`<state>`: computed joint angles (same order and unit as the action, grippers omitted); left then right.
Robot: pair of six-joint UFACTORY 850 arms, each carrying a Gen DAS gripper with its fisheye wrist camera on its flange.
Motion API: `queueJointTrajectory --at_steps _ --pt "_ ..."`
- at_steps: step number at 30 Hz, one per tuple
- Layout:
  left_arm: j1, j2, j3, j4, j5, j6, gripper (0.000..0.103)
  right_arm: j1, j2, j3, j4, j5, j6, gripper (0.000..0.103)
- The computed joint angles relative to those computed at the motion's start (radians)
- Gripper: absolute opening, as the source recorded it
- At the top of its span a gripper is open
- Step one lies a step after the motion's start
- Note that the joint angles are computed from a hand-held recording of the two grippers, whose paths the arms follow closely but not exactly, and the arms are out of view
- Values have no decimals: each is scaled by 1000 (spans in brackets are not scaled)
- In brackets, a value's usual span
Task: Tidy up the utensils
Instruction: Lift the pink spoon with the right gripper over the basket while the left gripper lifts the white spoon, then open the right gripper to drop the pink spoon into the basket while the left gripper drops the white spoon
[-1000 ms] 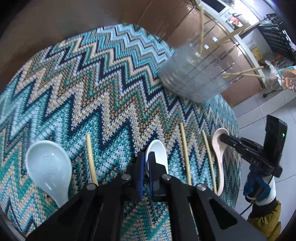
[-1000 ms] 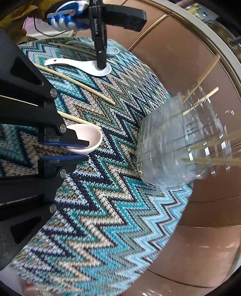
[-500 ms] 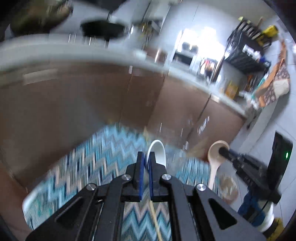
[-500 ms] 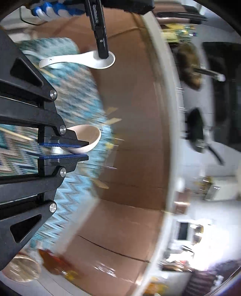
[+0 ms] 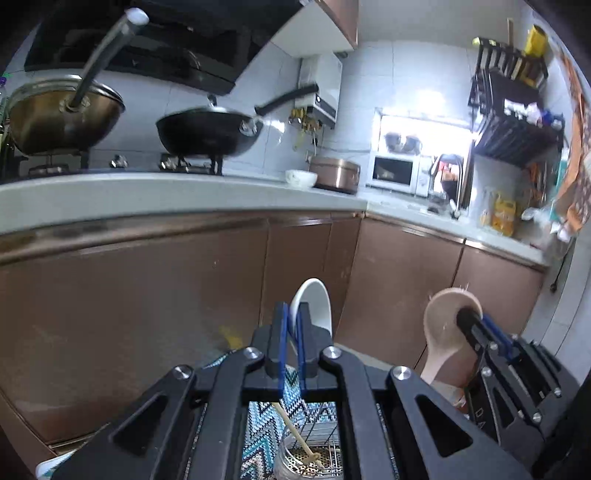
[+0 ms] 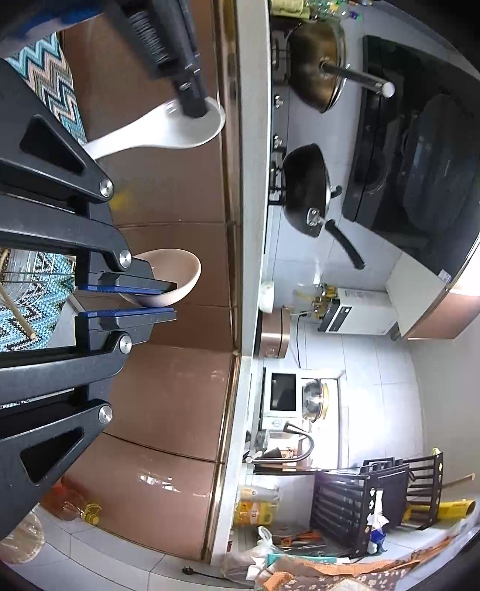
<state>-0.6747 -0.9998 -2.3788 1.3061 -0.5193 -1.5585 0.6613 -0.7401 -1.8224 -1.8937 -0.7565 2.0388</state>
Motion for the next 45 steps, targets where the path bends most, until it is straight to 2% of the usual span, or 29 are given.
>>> queueJointTrajectory --at_steps 4,6,8,10,11,13,14,15,21,25,31,36,39,45 --pt "0 -101 -135 -108 -26 127 4 -2 -22 -1 -10 -6 6 7" --pt "0 -102 -122 -106 -12 117 5 -2 -31 -1 -4 2 3 7" --pt "4 -128 -160 -184 5 186 7 -7 -33 12 -10 15 16 9" --pt "7 -113 -124 -195 35 178 10 -7 -26 35 -22 27 39 11" --pt "12 -99 -97 -217 61 179 14 -8 -21 45 -29 33 47 16" --pt "17 -62 -33 -177 93 108 28 -5 -5 73 -45 35 63 21" --pt "19 -42 -1 -156 110 74 39 -2 2 86 -51 33 72 23" --pt "21 -27 22 -139 121 47 46 0 13 99 -51 34 80 25" --pt "25 80 175 -43 168 -81 47 12 62 147 -29 34 76 27" --pt "14 187 322 118 157 -232 47 31 117 196 -8 21 55 27" --pt "1 360 537 224 112 -339 47 72 218 285 28 10 12 27" --pt "-13 503 712 234 64 -335 47 107 293 347 79 13 -33 27" --pt "-15 577 804 245 64 -354 47 131 338 378 137 21 -81 27" --pt "-26 706 946 157 75 -278 47 168 399 416 272 49 -191 27"
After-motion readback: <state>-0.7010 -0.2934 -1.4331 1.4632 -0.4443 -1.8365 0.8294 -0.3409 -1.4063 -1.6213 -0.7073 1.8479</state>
